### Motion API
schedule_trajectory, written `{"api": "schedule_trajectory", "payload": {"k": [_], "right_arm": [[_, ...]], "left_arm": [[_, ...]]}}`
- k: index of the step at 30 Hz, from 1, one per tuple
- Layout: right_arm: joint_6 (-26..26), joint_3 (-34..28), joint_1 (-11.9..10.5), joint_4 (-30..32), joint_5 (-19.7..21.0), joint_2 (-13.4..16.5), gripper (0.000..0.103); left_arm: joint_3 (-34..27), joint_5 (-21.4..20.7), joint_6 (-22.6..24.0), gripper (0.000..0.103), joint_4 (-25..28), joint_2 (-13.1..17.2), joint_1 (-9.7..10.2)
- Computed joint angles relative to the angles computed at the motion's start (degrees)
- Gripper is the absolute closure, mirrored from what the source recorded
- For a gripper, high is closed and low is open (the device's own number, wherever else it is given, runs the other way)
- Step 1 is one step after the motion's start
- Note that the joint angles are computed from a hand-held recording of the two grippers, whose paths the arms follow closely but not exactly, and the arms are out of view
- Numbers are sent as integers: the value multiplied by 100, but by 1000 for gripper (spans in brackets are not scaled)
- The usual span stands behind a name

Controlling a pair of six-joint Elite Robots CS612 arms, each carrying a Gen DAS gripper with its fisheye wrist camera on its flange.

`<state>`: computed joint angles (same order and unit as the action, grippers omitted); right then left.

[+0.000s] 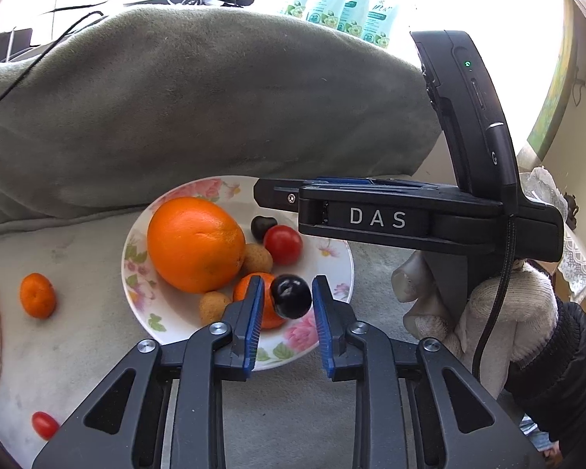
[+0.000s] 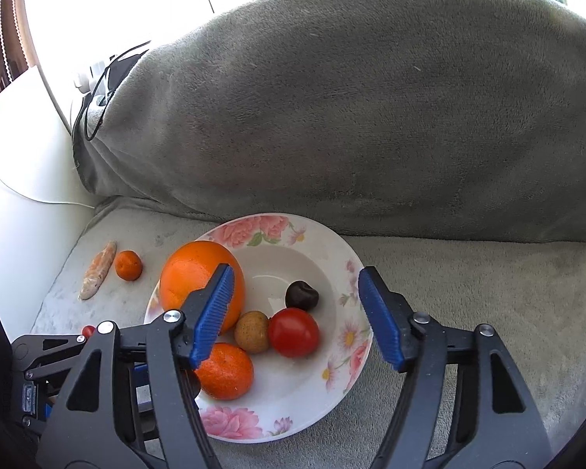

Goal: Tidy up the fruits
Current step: 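Lower the black plum onto the plate and open the left tool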

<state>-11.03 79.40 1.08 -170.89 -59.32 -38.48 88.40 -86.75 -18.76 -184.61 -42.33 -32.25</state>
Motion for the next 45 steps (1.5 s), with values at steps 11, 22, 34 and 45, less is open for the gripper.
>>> {"api": "schedule_trajectory", "payload": {"k": [11, 22, 34, 45], "right_arm": [[132, 87, 19, -274, -97, -48, 13], [185, 153, 10, -381, -108, -90, 5], [40, 301, 69, -450, -137, -225, 5], [18, 394, 151, -470, -66, -321, 5]], "left_arm": [[116, 141, -84, 39, -147, -71, -39], [150, 246, -26, 34, -195, -86, -42], [274, 322, -162, 34, -432, -123, -25], [504, 416, -213, 34, -693, -231, 13]]}}
